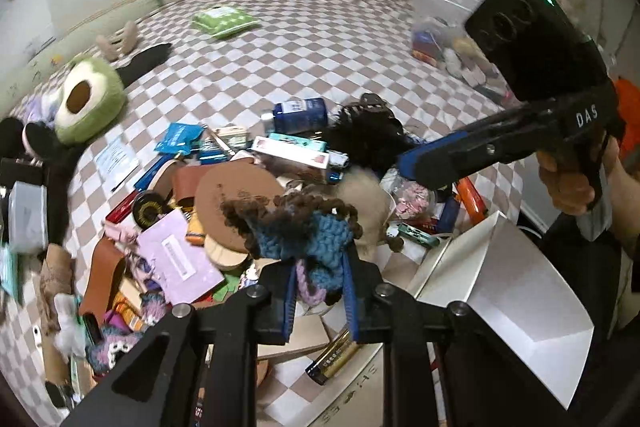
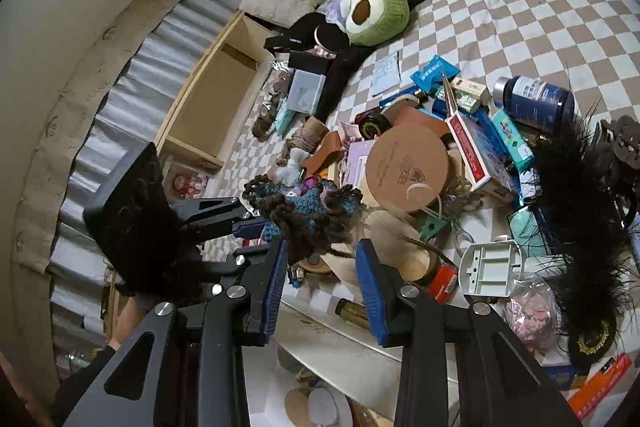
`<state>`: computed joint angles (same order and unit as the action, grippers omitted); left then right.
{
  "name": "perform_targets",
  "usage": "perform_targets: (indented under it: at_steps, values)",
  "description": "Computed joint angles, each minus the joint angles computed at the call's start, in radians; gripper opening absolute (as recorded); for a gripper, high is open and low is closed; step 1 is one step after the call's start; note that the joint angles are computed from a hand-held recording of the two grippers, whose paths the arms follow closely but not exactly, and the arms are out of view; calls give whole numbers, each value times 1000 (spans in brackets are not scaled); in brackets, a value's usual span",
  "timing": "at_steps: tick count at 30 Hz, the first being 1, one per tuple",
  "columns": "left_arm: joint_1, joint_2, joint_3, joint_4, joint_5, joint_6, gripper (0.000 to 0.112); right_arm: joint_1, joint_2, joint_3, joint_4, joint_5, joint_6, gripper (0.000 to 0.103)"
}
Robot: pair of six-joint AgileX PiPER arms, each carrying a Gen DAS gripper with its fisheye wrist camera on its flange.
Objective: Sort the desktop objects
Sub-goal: 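Lift the crocheted toy with the left gripper while the right gripper carries the rope knot toward the box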
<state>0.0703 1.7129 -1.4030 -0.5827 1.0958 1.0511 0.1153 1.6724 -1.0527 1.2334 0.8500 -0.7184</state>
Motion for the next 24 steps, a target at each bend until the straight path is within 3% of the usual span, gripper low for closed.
perform_targets:
  at_steps: [8, 10, 11, 12, 19, 22, 24]
  values:
    - [53, -54, 44, -9, -9, 27, 20, 60, 38, -58, -222, -62, 179, 31]
    - [77, -71, 62, -23, -9, 43, 20, 70, 67, -80, -302, -62, 253, 54]
    - [91, -80, 72, -32, -8, 53, 20, 72, 77, -85, -331, -61, 278, 74]
    - [105, -88, 82, -41, -7, 63, 20, 71, 91, -92, -355, -55, 294, 75]
    - [169, -113, 115, -63, 6, 80, 20, 58, 203, -171, -443, 73, 351, 75]
    - [189, -123, 126, -81, 11, 92, 20, 86, 239, -221, -526, 108, 417, 63]
    - [203, -130, 133, -98, 16, 101, 20, 110, 264, -259, -589, 132, 466, 61]
